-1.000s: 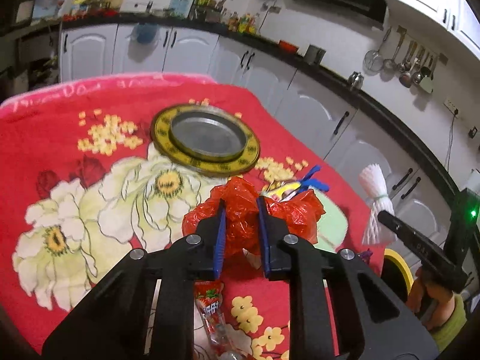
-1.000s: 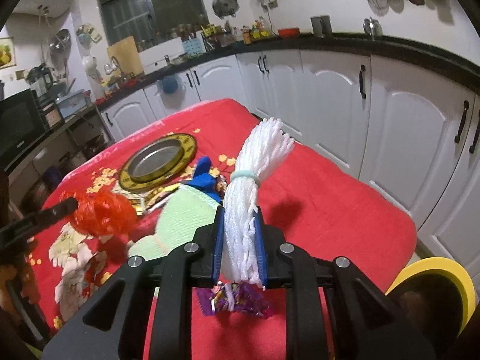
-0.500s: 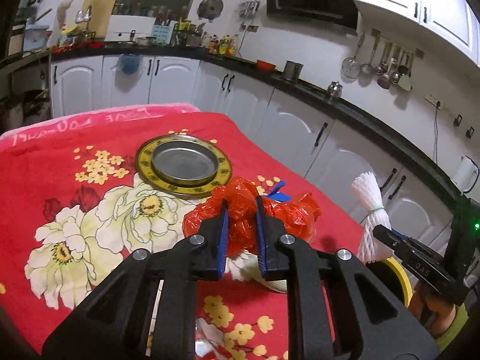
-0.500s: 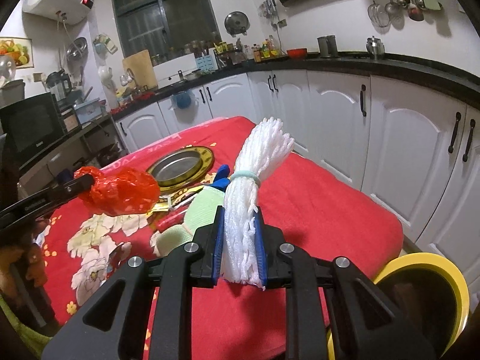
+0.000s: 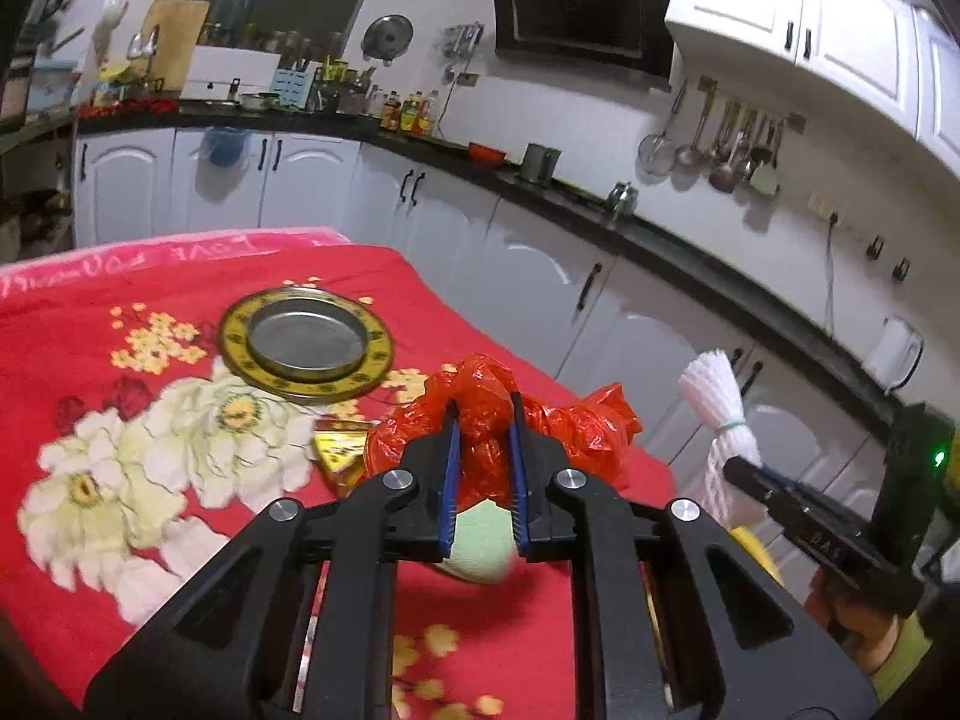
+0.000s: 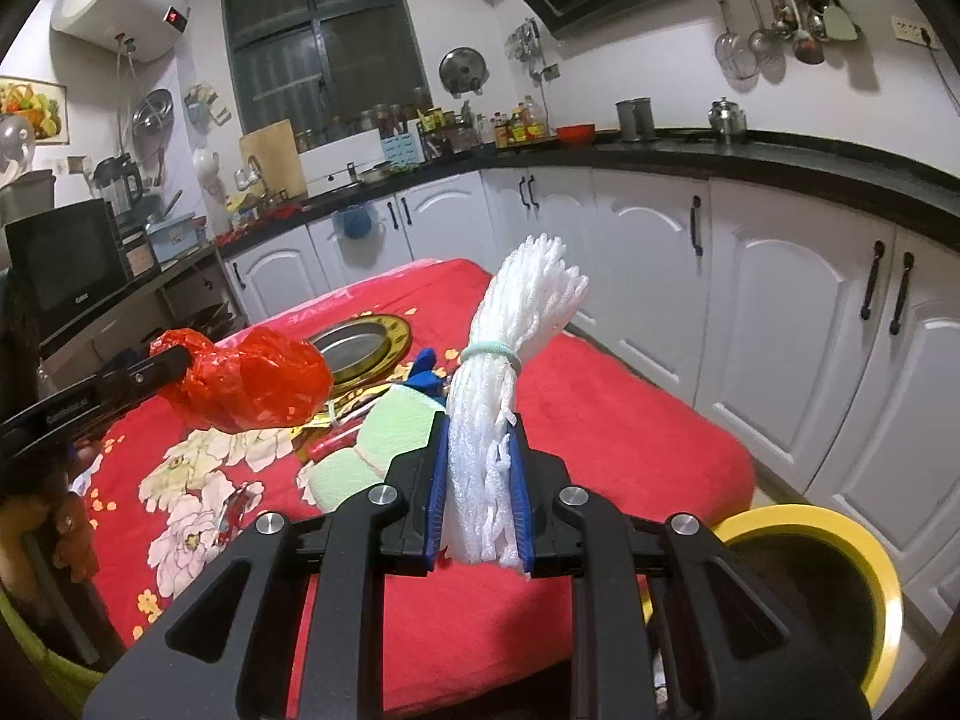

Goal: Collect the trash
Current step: 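Carry the red mesh bag with the left gripper while the right gripper carries the white net to the bin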

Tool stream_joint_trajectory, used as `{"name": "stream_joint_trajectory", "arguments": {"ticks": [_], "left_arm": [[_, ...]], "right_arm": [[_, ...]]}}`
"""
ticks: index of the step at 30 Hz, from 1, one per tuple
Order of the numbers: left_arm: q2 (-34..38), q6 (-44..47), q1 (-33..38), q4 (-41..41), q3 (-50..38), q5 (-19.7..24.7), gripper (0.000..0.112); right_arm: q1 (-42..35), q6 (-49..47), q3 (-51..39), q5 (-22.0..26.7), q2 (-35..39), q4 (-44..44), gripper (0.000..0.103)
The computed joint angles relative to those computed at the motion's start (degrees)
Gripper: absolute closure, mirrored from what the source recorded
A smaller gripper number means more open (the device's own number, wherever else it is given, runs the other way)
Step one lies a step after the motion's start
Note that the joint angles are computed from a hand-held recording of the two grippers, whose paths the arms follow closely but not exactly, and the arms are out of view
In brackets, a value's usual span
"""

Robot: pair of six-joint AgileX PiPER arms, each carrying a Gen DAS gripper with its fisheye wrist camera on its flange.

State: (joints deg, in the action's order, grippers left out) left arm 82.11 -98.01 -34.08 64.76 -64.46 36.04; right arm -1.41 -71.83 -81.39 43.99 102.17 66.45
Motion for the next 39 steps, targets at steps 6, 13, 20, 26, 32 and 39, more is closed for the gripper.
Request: {"name": "stream_joint_trajectory", "arguments": {"ticks": [6,13,20,26,32,39], "left_arm": [[2.8,1.2,-4.1,1.4,-3.1,1.1,0.104],[6.8,3.9,-7.3,0.8,-6.1,0.9,0.104],[12.0,8.5,-9.8,-2.5,-10.0,-0.9,0.104],[17.6,16.3,-12.0,-7.2,-16.2,-0.3,0.104],[23.9,24.5,-13.2,-12.5,-23.9,0.6,0.104],[29.7,31.9,-13.8,-17.7,-30.7,1.5,0.104]], "right_arm": [[-3.9,-2.5,2.2,0.4,-2.2,1.3,0.085],[-9.8,-4.5,4.2,1.5,-3.1,1.9,0.085],[-14.9,-5.5,5.2,2.3,-2.8,1.4,0.085],[-18.1,-6.8,5.2,3.5,-2.5,1.6,0.085],[-20.6,-6.7,4.3,4.9,-1.2,0.7,0.085],[-22.2,-5.3,2.3,6.6,1.1,-1.6,0.085]]}}
